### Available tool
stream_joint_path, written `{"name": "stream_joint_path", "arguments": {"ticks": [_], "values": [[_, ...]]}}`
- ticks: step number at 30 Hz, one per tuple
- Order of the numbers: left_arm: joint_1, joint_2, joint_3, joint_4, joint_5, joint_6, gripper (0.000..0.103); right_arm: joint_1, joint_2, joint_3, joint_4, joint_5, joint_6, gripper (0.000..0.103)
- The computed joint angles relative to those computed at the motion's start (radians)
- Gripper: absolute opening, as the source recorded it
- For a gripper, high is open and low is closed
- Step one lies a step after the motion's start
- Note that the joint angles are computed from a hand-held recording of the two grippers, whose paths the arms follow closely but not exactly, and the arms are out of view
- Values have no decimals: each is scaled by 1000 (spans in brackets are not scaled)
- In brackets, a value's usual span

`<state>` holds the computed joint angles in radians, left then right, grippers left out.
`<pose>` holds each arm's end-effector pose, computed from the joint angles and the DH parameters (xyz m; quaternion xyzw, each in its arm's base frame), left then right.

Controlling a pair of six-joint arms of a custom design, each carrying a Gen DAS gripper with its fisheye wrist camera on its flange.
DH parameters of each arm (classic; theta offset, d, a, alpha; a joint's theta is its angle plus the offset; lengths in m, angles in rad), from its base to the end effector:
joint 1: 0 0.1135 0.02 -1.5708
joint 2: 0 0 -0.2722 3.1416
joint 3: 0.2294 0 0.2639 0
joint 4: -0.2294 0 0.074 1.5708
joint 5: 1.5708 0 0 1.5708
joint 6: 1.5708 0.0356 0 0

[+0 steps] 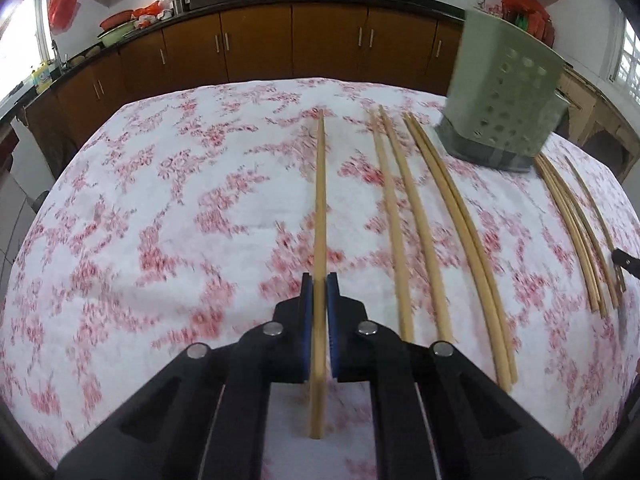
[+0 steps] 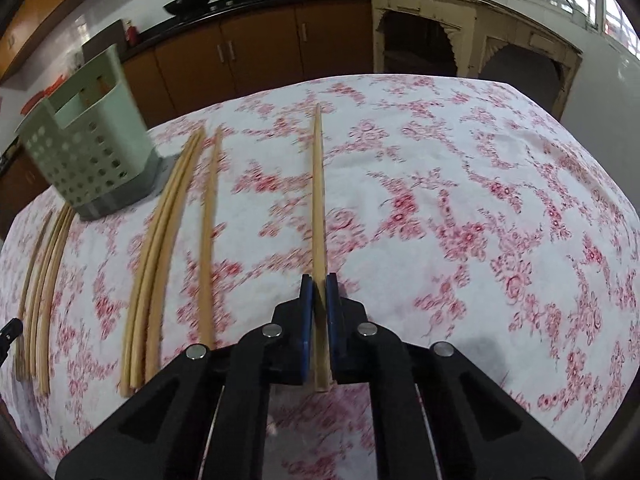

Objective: Organize utensils
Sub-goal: 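Close the left tool on one bamboo chopstick while the right tool grasps another, then lift the left tool's chopstick into the green holder while the right tool inserts its own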

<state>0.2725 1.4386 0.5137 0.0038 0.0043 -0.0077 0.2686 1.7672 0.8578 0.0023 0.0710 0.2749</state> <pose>0.2437 0.0680 0.1270 -0.1317 0.9385 0.0401 0.3166 0.3341 0.0893 0.1283 0.0145 0.9448 0.0551 0.3226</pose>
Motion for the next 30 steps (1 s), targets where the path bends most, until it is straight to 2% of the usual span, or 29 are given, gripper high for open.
{"name": "stream_joint_path", "arguments": {"ticks": [4,10,16,27,30], "values": [[43,23,22,-3,51,12,9,0,14,0,22,3,-1,8],[54,-16,-20,13,73,42,12,4,12,-12,45,11,-7,8],[53,-23,-27,20,71,40,12,9,5,-46,90,22,-16,8],[29,-28,-35,25,26,50,13,10,11,-32,77,30,-22,8],[21,-30,-38,27,15,49,9,9,12,-33,81,25,-20,8]]}}
